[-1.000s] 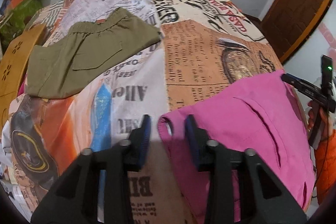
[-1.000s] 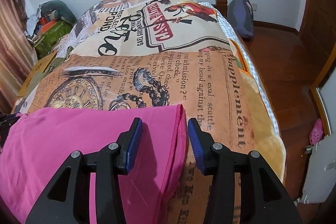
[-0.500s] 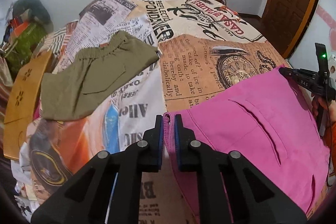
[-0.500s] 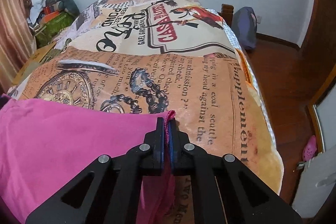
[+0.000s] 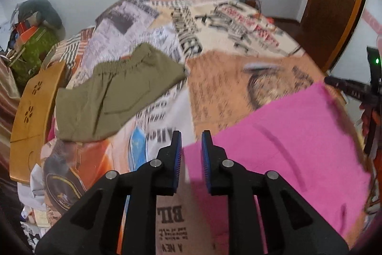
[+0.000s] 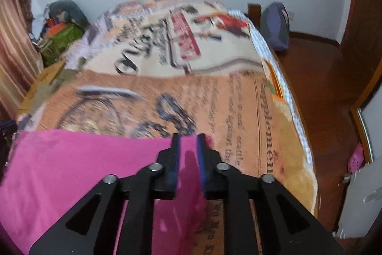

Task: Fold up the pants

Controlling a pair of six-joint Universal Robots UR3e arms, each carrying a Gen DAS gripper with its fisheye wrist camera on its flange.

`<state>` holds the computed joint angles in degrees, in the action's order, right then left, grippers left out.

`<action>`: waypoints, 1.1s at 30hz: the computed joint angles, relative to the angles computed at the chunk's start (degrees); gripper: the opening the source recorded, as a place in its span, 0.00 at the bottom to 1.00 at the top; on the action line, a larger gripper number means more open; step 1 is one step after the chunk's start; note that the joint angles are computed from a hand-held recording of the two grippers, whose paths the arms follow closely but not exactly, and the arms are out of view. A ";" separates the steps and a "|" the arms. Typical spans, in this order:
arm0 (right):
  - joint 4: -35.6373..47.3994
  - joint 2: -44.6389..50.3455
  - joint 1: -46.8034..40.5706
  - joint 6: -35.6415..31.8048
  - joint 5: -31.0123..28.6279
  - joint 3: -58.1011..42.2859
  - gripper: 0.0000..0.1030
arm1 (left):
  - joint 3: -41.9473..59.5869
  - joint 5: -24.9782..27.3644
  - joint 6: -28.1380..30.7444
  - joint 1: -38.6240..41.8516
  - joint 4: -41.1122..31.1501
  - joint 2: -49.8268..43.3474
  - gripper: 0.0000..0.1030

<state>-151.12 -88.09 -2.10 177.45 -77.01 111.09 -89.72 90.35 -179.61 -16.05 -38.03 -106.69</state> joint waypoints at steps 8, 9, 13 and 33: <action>1.39 3.14 7.93 -1.54 4.01 -3.92 0.33 | 9.77 -3.82 -1.92 -3.94 -3.92 -7.11 0.32; 1.81 5.09 9.03 -1.94 3.45 -4.84 0.33 | 10.89 -3.62 -2.14 -4.61 -4.57 -8.60 0.32; 4.51 10.28 10.23 -3.28 2.96 -6.46 0.33 | 11.95 -4.45 -2.19 -4.84 -6.69 -12.13 0.33; 5.30 -4.59 1.18 -3.69 -3.32 5.22 0.33 | -4.92 -3.72 -1.09 0.15 -0.14 1.22 0.39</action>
